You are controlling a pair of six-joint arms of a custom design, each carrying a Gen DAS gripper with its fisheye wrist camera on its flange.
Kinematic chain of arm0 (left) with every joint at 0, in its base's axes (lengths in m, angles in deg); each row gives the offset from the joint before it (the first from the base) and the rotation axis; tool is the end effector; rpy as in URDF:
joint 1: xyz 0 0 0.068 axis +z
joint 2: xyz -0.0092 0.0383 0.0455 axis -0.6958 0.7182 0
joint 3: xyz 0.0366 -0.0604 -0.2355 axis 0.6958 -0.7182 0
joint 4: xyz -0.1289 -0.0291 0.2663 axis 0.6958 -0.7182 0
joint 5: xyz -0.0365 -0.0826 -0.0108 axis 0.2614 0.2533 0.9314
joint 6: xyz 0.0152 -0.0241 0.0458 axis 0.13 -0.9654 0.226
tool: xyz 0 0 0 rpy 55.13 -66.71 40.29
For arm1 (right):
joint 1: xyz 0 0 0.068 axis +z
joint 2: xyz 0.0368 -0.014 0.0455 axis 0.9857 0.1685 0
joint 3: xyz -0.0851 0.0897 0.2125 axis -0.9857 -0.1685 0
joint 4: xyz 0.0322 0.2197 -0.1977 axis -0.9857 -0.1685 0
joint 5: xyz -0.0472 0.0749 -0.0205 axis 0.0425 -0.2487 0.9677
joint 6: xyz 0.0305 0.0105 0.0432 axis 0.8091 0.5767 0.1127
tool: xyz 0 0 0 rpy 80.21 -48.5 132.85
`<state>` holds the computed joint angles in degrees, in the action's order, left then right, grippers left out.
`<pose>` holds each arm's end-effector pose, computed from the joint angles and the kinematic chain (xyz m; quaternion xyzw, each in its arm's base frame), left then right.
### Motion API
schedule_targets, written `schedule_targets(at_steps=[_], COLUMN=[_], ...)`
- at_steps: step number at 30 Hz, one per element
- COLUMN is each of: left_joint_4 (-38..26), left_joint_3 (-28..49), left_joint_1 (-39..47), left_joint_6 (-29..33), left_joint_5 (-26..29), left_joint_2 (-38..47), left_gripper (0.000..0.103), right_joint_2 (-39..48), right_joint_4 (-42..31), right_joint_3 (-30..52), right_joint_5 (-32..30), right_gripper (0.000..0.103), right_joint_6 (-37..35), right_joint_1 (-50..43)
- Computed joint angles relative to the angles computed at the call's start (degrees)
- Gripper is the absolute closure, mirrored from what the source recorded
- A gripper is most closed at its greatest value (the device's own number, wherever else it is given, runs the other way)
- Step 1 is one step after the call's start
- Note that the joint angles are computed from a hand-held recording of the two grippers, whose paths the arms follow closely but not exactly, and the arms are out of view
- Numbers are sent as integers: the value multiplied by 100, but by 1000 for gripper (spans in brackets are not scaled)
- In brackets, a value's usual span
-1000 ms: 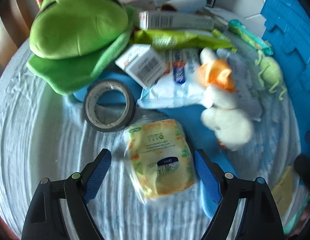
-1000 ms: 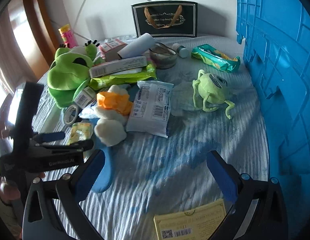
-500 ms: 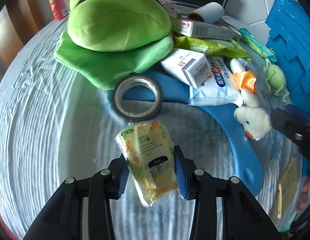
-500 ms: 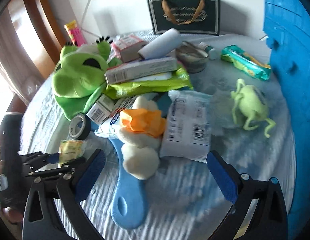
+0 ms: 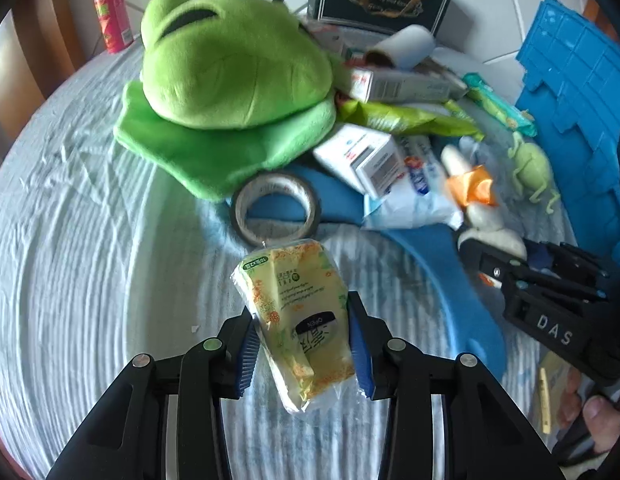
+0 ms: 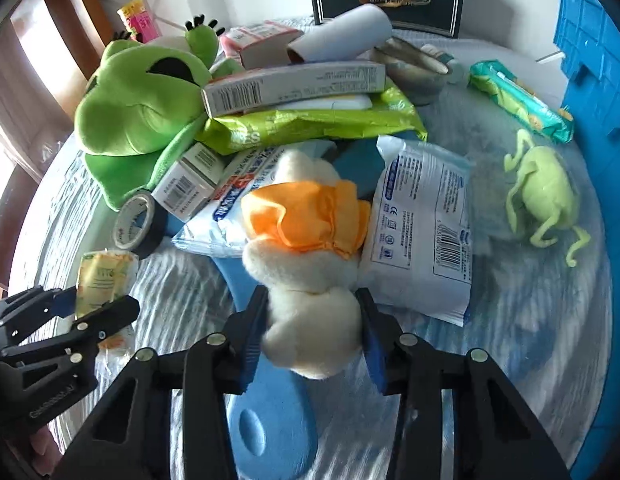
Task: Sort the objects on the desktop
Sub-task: 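Grasp a yellow snack pack with the left tool while the right tool grasps the white duck plush, then carry the snack pack and duck plush into the blue bin and release both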
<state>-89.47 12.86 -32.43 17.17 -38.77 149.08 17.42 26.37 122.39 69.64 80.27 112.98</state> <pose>0.2177 0.0368 0.1093 0.0485 0.9729 -0.0615 0.2176 0.2380 0.1481 0.0964 -0.0437 0.9706 0.0675 0.2268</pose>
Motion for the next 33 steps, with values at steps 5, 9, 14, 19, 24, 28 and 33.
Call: schedule_targets(at_steps=[5,9,14,19,24,28,33], left_joint_4=[-372,-795,-1419,-1931,-2151,-2254,-2324], left_joint_3=[76,140,289,576,964,1350,1769], left_joint_1=[-175,-248,-381,-460,-386,-189,-79], left_joint_6=[-235,-348,-551,-650,-533,-336,-144], left_joint_5=[31,-7,-93,-97,108,453,795], left_joint_2=[-762,-1447,-2395,-3043,-3160,-3064,-2901], left_gripper=[64,64,64,64,64,64,64], right_joint_2=[-1056,-1841,-2722,-3368,-3596,-3567,-3383], right_joint_4=[-569,-1064,-1719,-2315,-2871,-3261,-3848], right_joint_3=[-184,-178,-4,362,888,1319,1937], right_joint_5=[226,496,831,1235,1821,2341,3144], right_gripper=[61,62,62,62,62,62,62], right_joint_6=[49,91,-10,-176,-72,177,590], right_joint_1=[207,417,698,1007,1434,1769,2255])
